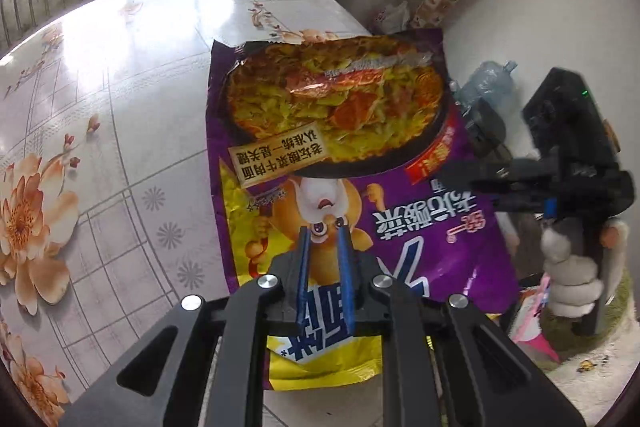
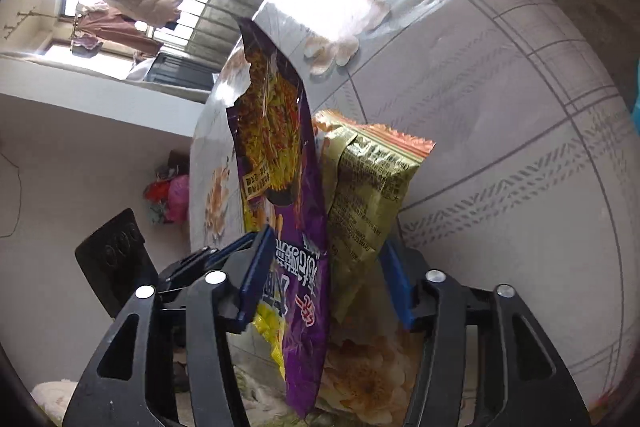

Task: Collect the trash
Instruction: 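Grasp the purple noodle bag edge with the right tool and lift it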

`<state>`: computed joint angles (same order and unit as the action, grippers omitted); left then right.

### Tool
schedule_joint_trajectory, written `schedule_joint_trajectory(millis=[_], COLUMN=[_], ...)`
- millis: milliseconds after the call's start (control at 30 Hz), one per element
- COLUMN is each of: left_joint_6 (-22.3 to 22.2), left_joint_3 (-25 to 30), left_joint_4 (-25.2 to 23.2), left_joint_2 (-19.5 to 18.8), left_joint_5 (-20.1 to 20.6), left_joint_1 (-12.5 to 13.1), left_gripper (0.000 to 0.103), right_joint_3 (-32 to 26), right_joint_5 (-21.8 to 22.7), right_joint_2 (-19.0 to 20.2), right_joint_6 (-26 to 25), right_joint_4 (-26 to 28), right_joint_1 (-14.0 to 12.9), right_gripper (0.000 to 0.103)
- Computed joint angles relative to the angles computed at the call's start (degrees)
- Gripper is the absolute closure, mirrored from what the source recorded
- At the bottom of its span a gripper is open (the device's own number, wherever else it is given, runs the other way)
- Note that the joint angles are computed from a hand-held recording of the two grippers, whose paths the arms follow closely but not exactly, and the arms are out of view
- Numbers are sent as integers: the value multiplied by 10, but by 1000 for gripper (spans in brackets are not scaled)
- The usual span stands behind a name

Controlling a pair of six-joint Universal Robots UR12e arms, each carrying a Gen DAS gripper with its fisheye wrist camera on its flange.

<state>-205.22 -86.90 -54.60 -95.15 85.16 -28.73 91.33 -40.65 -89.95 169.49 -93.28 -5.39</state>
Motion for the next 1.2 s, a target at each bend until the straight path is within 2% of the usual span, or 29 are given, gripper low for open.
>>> schedule_joint_trajectory(millis=[133,200,267,333,400,467,533,633,767,833,867,900,967,1000,1033,1100,1200], left_joint_6=[-18,-24,-23,-23,-21,-17,-18,-18,-15,-14,-15,-15,-18,-22,-31,-52,-67], left_joint_3=[-17,-28,-34,-29,-40,-41,-42,-43,-40,-40,-39,-41,-41,-42,-45,-59,-75], left_joint_4=[30,43,51,52,58,62,64,64,61,63,64,67,69,71,79,126,192], left_joint_2=[4,10,13,10,17,16,16,17,15,15,14,15,15,16,18,28,42], left_joint_5=[-4,-11,-14,-13,-13,-10,-11,-11,-4,-3,-2,-2,-1,-2,-3,-13,-8], left_joint_1=[-3,0,3,3,4,4,4,4,1,1,0,0,0,1,2,8,11], left_gripper=[90,90,90,90,90,90,90,90,90,90,90,90,90,90,90,90,90], right_joint_3=[21,33,59,62,60,56,53,55,65,66,65,67,72,75,75,78,84], right_joint_5=[-31,-7,38,68,86,74,55,46,62,57,47,36,18,22,47,103,153], right_joint_2=[-25,-32,-47,-41,-35,-25,-16,-12,-25,-32,-35,-38,-48,-50,-51,-53,-57], right_joint_6=[51,79,89,119,128,158,170,168,121,86,73,65,45,40,27,20,27], right_joint_4=[-92,-121,-132,-160,-178,-214,-216,-184,-126,-84,-71,-68,-68,-74,-64,-60,-85], right_joint_1=[-7,-17,-40,-42,-41,-20,-8,1,-4,-3,-1,3,4,3,-2,-15,-41], right_gripper=[42,42,42,43,43,45,48,56,61,69,79,97,102,103,103,103,103])
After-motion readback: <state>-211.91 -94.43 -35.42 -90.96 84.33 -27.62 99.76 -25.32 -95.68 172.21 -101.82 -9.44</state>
